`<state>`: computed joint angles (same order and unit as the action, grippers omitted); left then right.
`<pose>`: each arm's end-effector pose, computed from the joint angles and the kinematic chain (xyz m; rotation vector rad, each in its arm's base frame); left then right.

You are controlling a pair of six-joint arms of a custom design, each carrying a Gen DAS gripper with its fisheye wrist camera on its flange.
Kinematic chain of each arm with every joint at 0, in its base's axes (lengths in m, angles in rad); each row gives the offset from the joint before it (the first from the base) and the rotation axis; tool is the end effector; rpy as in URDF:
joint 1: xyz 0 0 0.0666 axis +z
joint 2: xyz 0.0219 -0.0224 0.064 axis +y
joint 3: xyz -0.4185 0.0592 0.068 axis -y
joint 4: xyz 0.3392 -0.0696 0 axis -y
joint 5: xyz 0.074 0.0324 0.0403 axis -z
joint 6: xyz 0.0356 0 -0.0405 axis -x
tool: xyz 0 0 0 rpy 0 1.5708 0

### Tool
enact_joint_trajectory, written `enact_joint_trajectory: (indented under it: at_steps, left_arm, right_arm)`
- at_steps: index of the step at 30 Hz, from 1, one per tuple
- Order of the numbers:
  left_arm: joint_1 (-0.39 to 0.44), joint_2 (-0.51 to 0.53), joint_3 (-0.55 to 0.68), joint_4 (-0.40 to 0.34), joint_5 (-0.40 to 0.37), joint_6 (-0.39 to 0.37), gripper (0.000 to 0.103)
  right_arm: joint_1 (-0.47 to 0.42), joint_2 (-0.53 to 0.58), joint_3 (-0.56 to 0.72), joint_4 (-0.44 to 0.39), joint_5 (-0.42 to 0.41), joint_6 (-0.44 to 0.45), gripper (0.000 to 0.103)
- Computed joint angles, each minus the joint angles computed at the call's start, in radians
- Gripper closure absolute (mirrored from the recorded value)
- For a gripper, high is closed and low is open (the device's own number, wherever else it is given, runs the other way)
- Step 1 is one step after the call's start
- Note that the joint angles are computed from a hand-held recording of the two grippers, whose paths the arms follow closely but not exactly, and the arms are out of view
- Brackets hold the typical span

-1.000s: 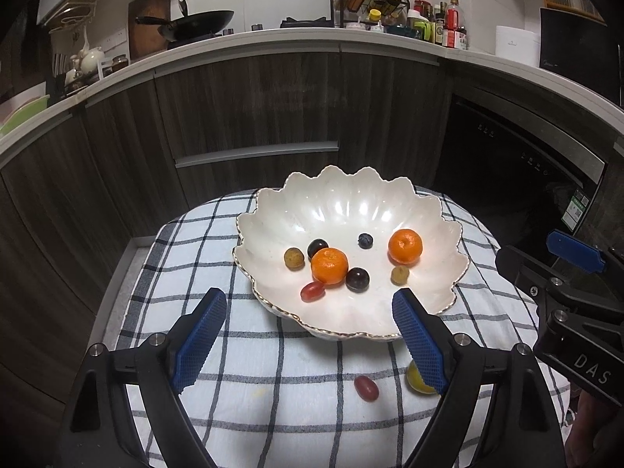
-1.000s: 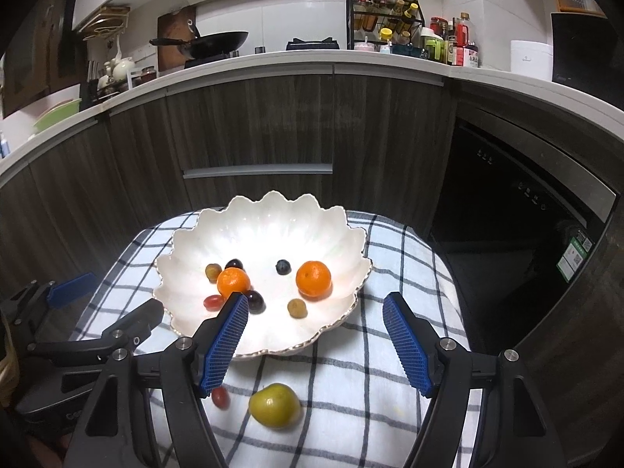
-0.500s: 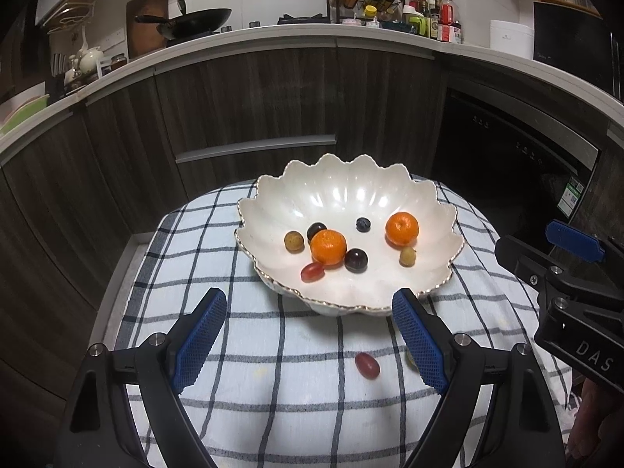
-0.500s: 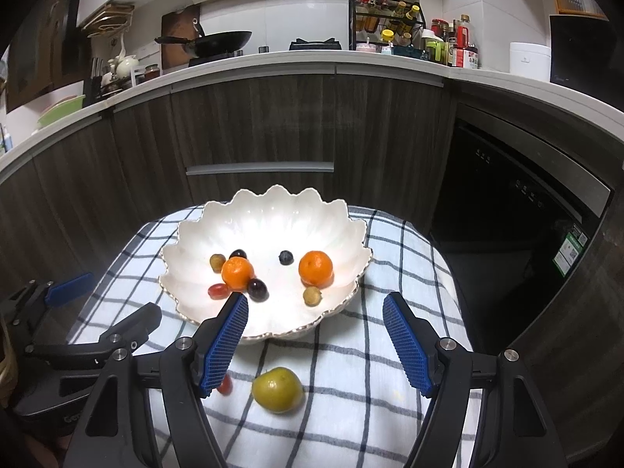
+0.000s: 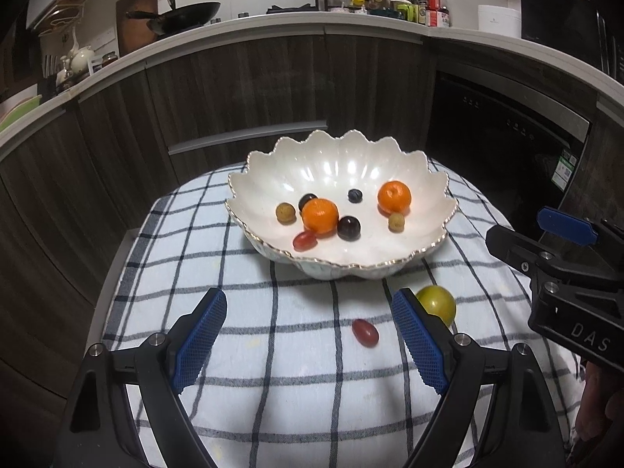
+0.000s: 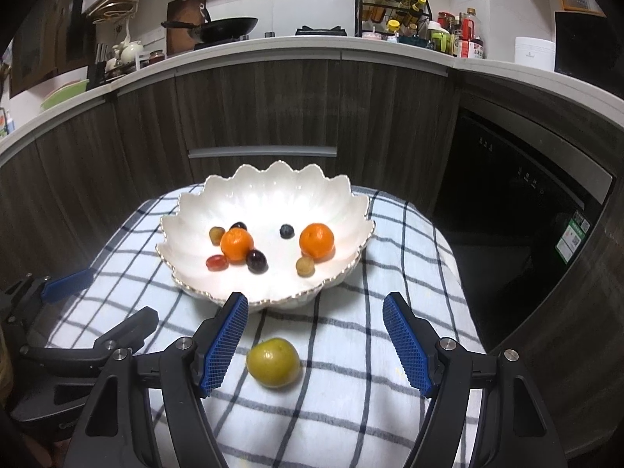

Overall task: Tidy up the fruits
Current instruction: 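Withdraw both open grippers toward the yellow-green fruit and remaining red grape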

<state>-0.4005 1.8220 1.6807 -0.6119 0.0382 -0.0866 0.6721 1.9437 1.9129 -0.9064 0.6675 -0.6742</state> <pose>0.5587 -0.2384 0.3962 0.5811 2.2585 -0.2019 0.5124 0.3790 0.4028 0.2577 2.2457 -0.1498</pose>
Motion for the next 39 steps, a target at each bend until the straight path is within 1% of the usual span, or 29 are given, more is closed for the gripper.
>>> enact_joint_trajectory:
  at_steps: [8,18,26,34,39]
  left_arm:
    - [-0.001,0.005,-0.039,0.015,0.007,-0.015,0.016]
    - [-0.009,0.019,-0.075,0.039,0.028,-0.034,0.016]
    - [-0.021,0.043,-0.074,0.041,0.032,-0.053,0.017]
    - [-0.023,0.068,-0.055,0.038,0.047,-0.051,0.021]
    - [-0.027,0.08,-0.04,0.034,0.055,-0.053,0.022]
  right_arm:
    - [0.002,0.006,-0.027,0.003,-0.022,-0.019,0.03]
    - [-0.002,0.016,-0.057,0.021,-0.07,-0.038,0.03]
    - [-0.013,0.029,-0.062,0.029,-0.116,-0.049,0.03]
    - [-0.023,0.048,-0.048,0.026,-0.179,-0.055,0.03]
    - [-0.047,0.053,-0.059,0.043,-0.281,-0.094,0.03]
